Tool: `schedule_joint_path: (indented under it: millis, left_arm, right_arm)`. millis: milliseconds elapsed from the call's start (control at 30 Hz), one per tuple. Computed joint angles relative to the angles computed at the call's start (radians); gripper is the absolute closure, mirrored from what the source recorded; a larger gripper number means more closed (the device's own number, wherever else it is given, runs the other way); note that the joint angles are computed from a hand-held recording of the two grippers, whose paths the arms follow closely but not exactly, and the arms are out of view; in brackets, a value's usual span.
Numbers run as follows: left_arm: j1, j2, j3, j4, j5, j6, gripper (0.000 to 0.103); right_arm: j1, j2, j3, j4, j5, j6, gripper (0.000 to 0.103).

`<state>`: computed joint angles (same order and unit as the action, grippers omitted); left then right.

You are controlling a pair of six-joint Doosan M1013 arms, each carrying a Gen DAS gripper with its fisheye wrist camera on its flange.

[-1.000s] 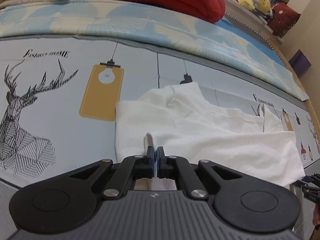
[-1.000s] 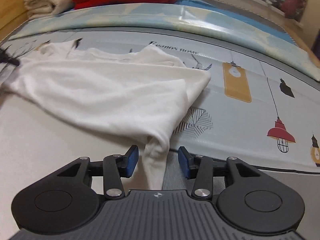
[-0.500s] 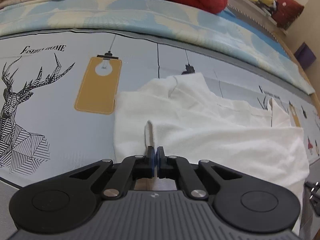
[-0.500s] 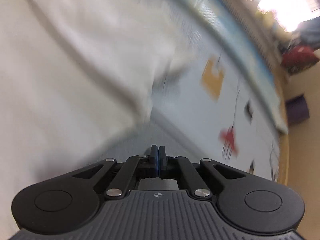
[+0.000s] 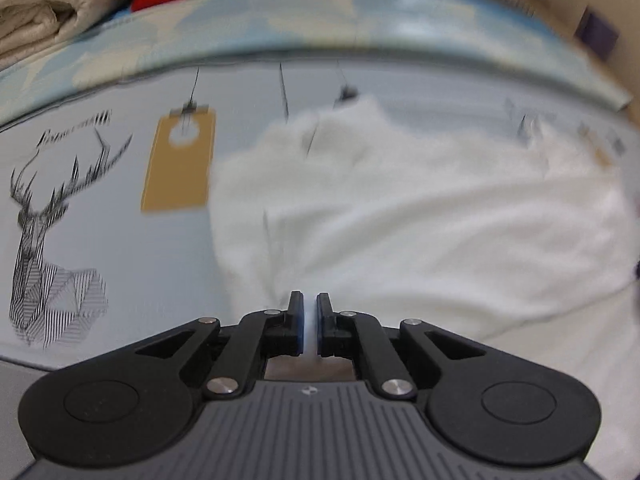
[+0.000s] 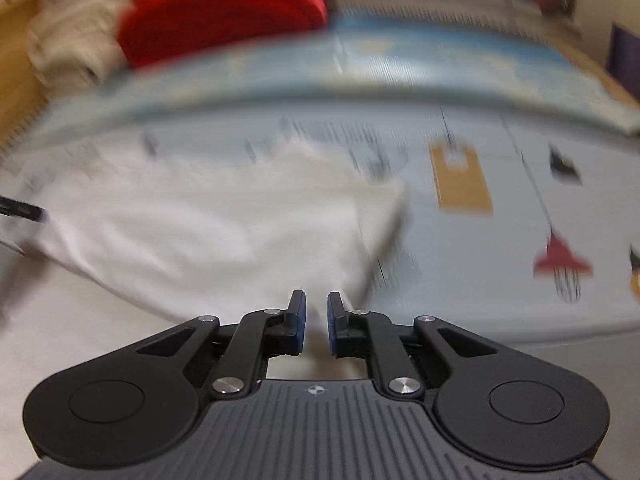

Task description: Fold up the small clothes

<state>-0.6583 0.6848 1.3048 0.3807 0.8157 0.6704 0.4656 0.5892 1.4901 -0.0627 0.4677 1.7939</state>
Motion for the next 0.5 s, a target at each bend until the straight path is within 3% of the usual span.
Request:
schedule_joint_path:
  millis: [33,167,367,500]
  left_arm:
    - [-0.005,-0.001,0.003,0.022,0.001,-0.001,0.098]
    - [-0.016,-0.021,0.019,0.054,-0.001,-0.016,0.098]
    - [-0.042,-0.073,0.062,0.105,-0.017,-0.065,0.098]
    - [-0.076,-0.131,0.126,0.163,-0.022,-0.124,0.098]
  right_arm:
    - [0.005,0.015,-0.018,-0.038,0.055,0.037,0.091]
    - [0.005,0.009,-0.02,-0.036,0.065,0.047,0.091]
    - [0.015,-0.044,0.02,-0.096,0.036,0.229,0.088]
    - [0.04,-0.117,0.093,-0.156,-0.027,0.333,0.087]
